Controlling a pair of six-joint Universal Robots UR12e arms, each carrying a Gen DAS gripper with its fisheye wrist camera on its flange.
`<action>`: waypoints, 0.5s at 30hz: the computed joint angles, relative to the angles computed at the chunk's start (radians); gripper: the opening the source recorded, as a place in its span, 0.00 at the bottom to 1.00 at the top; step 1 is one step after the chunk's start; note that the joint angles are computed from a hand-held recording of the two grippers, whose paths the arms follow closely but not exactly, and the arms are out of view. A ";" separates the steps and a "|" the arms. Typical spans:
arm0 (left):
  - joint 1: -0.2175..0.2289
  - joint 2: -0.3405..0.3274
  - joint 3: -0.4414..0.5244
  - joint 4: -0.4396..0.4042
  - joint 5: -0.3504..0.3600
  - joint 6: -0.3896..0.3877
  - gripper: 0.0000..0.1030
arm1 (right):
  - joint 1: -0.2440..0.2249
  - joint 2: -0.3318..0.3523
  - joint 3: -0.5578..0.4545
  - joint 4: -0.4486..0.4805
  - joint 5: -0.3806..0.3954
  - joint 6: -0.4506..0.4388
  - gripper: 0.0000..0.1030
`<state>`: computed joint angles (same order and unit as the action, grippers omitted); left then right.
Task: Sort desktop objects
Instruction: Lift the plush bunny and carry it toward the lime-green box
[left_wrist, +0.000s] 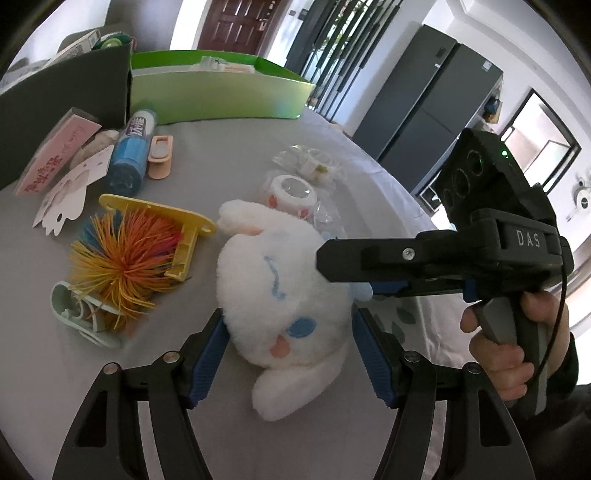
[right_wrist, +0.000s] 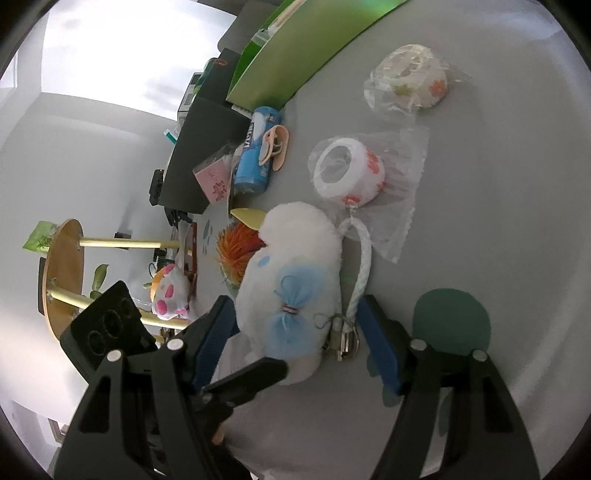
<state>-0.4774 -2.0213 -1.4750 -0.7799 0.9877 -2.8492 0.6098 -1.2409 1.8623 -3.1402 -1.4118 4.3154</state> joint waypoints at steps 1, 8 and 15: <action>-0.001 0.001 -0.001 0.003 0.006 -0.002 0.66 | 0.002 -0.001 -0.006 0.019 -0.007 -0.022 0.66; -0.007 0.012 -0.014 0.049 0.036 -0.012 0.66 | 0.008 0.004 -0.017 0.040 -0.028 -0.051 0.55; -0.007 0.025 -0.028 0.084 0.049 -0.027 0.66 | 0.011 0.008 -0.020 0.016 -0.024 -0.054 0.51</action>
<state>-0.4847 -1.9961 -1.5026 -0.6955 1.0370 -2.8767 0.6210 -1.2332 1.8424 -3.1244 -1.4356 4.2617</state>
